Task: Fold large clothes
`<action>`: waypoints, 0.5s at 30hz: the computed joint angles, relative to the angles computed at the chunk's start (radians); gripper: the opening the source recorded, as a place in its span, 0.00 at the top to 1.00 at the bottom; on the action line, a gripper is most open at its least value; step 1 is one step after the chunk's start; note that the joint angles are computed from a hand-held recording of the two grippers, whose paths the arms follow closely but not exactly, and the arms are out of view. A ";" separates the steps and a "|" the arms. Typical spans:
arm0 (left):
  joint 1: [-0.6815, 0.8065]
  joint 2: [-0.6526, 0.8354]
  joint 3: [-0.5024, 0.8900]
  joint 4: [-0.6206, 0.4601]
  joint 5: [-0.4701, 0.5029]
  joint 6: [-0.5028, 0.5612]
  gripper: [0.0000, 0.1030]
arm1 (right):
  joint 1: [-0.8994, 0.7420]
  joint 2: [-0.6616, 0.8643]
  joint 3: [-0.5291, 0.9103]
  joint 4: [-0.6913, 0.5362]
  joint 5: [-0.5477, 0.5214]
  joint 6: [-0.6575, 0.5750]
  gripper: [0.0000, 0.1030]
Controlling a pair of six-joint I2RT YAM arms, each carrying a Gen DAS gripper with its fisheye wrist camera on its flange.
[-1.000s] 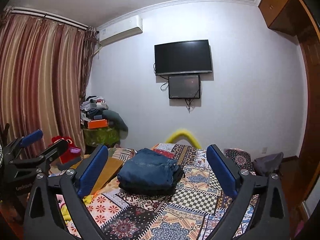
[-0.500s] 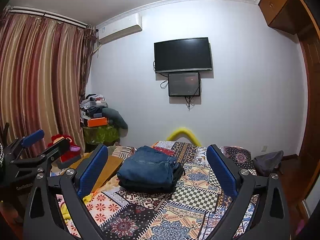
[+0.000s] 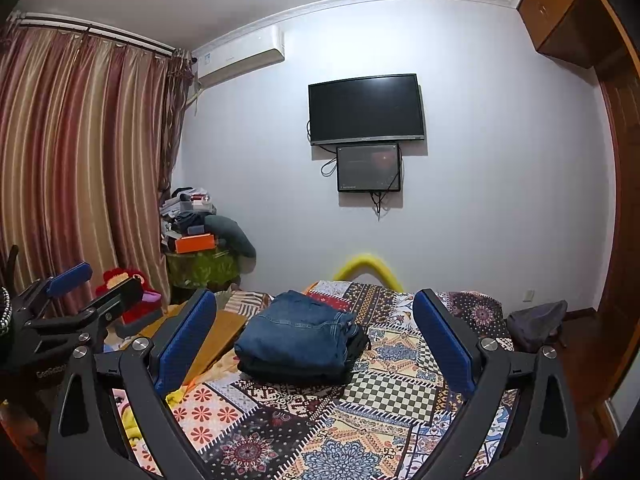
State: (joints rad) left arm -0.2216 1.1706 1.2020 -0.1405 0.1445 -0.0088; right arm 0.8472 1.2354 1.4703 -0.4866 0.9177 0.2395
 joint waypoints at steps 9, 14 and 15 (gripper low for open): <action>0.013 0.004 0.000 -0.001 0.019 -0.007 0.00 | -0.008 -0.003 -0.003 -0.003 -0.014 0.008 0.05; 0.016 0.005 -0.002 0.001 0.031 -0.009 0.00 | -0.008 -0.005 -0.008 0.002 -0.013 0.009 0.05; 0.015 0.006 -0.001 0.000 0.033 -0.008 0.00 | -0.008 -0.005 -0.008 0.002 -0.014 0.009 0.05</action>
State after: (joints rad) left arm -0.2064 1.1770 1.2013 -0.1401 0.1780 -0.0170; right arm 0.8389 1.2301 1.4624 -0.4842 0.9032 0.2483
